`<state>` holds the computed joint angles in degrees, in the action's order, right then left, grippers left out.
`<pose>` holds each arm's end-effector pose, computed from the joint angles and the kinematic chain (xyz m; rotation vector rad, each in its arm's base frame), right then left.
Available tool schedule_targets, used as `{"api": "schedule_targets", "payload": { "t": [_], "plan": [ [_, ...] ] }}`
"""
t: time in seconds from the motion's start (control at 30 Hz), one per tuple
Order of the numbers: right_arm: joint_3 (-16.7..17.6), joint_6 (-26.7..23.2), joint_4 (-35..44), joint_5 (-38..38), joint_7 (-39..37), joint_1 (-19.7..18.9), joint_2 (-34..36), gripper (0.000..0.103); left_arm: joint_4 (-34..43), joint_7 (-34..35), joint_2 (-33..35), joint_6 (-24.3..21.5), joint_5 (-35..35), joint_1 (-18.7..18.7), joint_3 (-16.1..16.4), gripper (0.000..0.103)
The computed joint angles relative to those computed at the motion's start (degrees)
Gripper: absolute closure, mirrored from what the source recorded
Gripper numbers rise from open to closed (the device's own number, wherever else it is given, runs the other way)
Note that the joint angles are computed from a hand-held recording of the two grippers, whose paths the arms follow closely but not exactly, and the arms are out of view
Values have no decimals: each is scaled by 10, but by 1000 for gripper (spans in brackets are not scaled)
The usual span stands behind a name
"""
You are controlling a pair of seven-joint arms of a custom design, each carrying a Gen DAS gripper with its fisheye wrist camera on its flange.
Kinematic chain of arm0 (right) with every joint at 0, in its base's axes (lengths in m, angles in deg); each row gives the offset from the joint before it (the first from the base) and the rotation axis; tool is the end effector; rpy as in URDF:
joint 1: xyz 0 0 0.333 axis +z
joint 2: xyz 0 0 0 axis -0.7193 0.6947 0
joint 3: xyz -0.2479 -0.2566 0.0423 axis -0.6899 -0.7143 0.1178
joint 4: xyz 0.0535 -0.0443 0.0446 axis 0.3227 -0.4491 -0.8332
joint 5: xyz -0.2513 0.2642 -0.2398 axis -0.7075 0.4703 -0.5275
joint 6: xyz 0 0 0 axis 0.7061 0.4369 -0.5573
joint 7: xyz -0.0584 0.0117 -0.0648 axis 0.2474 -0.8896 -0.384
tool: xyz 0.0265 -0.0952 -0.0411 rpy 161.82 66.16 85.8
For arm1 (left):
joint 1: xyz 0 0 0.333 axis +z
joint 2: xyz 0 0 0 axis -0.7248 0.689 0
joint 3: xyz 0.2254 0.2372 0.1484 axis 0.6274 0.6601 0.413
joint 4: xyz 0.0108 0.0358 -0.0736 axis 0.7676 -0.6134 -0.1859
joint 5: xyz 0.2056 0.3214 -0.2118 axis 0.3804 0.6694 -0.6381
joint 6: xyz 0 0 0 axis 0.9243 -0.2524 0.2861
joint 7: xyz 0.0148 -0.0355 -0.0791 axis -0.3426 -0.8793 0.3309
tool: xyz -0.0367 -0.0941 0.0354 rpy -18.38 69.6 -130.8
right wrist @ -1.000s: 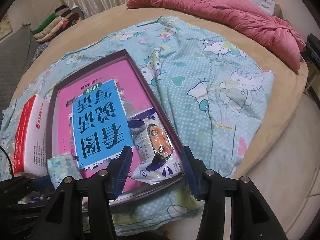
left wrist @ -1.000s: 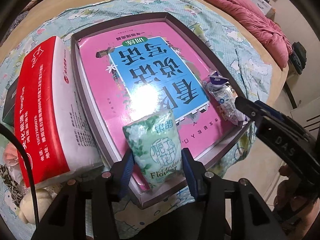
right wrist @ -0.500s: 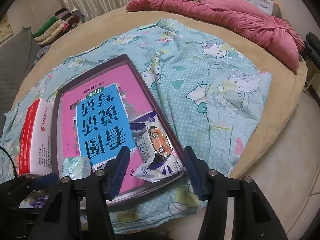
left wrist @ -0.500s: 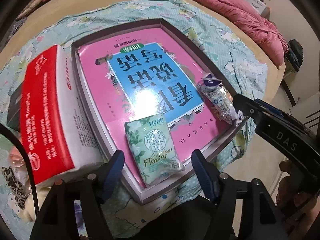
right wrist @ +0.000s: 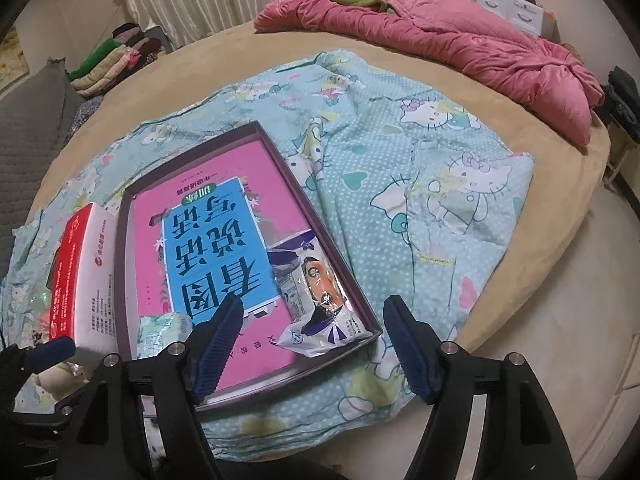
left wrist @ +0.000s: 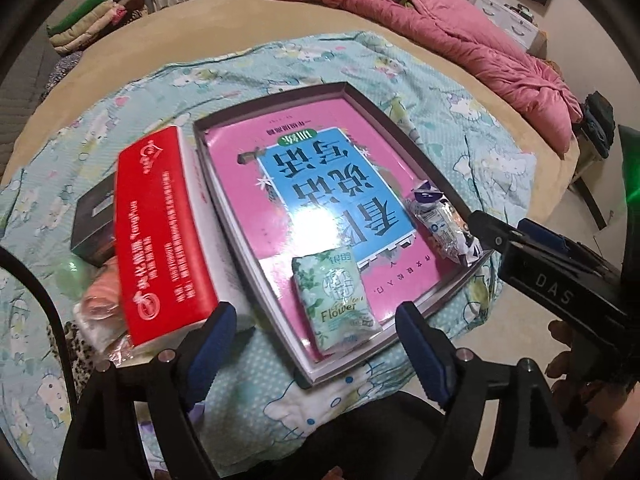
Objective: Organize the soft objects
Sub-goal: 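Move both open tools back over the remaining pile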
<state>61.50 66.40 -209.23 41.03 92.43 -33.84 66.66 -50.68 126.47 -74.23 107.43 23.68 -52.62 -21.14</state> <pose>0.5140 0.1516 0.5902 -1.5548 2.2433 -0.5650 0.5589 -0.1667 0.5832 -1.6495 2.4445 -0.5740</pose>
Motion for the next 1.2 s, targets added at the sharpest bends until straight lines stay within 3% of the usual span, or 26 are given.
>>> {"api": "schedule_targets", "payload": {
  "t": [0.57,1.2],
  "plan": [
    [19,-8,15,-33,18,10,-13,24,-30,9,-54,2,-23,15,17,17],
    [42,-2,74,-54,-6,45,9,24,-30,-7,-93,4,-27,81,54,17]
  ]
}}
